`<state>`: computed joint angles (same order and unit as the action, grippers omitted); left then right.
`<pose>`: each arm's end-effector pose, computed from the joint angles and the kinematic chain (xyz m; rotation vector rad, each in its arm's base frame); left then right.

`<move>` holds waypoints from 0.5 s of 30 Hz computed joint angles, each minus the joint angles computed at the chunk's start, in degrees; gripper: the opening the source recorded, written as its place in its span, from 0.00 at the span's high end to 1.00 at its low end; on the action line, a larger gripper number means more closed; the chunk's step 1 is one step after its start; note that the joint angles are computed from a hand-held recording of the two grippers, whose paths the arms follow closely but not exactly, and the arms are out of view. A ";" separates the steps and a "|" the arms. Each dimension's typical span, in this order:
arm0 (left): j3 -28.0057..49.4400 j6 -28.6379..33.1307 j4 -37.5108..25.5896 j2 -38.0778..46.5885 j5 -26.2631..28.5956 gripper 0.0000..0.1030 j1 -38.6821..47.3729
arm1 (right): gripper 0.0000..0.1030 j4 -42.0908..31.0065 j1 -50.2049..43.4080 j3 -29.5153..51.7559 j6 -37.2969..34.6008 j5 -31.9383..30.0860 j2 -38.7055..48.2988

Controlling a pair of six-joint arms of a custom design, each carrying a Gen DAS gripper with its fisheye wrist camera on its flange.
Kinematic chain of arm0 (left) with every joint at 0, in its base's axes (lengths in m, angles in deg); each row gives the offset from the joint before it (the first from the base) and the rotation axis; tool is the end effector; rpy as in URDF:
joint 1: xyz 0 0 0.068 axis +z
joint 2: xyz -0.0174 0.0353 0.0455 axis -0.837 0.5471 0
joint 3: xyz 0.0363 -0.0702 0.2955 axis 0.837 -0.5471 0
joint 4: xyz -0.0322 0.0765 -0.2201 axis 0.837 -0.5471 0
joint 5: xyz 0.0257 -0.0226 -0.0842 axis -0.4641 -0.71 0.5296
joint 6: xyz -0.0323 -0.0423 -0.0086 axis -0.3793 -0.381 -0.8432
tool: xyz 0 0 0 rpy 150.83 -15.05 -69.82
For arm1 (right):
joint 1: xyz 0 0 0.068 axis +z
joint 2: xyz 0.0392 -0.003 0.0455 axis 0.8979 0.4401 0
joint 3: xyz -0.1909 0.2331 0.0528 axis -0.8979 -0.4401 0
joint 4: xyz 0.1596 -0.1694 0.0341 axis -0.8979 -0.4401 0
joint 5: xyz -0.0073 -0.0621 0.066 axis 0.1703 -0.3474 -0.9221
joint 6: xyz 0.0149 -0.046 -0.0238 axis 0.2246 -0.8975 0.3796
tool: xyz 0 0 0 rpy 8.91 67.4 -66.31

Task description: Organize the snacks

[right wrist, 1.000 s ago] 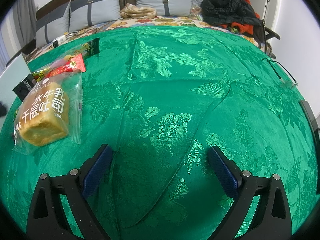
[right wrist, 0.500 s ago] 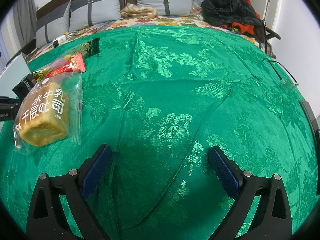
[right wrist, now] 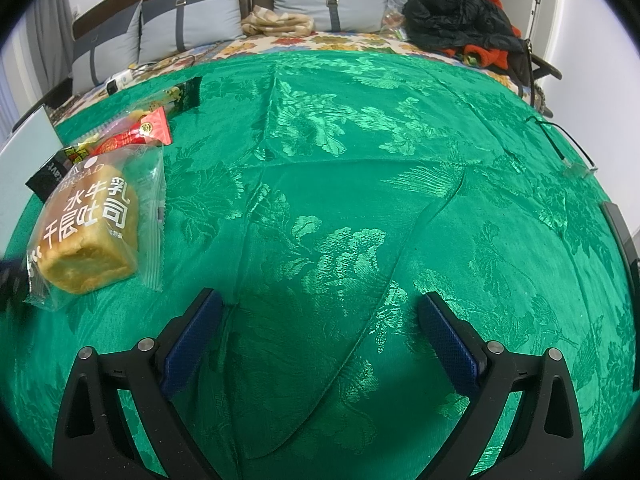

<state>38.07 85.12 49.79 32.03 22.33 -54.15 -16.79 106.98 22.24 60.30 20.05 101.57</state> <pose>0.2570 0.0022 0.0717 0.7910 2.5360 -0.1799 0.1844 0.1471 0.0780 0.4612 2.4963 -0.1543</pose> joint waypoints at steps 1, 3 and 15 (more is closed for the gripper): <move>-2.68 0.98 1.91 -0.82 0.27 0.78 1.11 | 0.03 0.14 -0.02 -0.11 -0.02 -0.01 0.02; -8.12 3.14 5.35 -2.52 1.54 0.78 4.66 | 0.03 0.01 -0.01 -0.01 -0.01 0.00 -0.01; -12.49 0.55 21.93 6.20 5.82 0.00 14.89 | 0.03 0.02 -0.05 -0.02 -0.05 -0.03 -0.03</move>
<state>25.58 85.66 71.72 38.23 28.15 -39.26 -16.77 106.93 22.22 60.25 20.02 101.54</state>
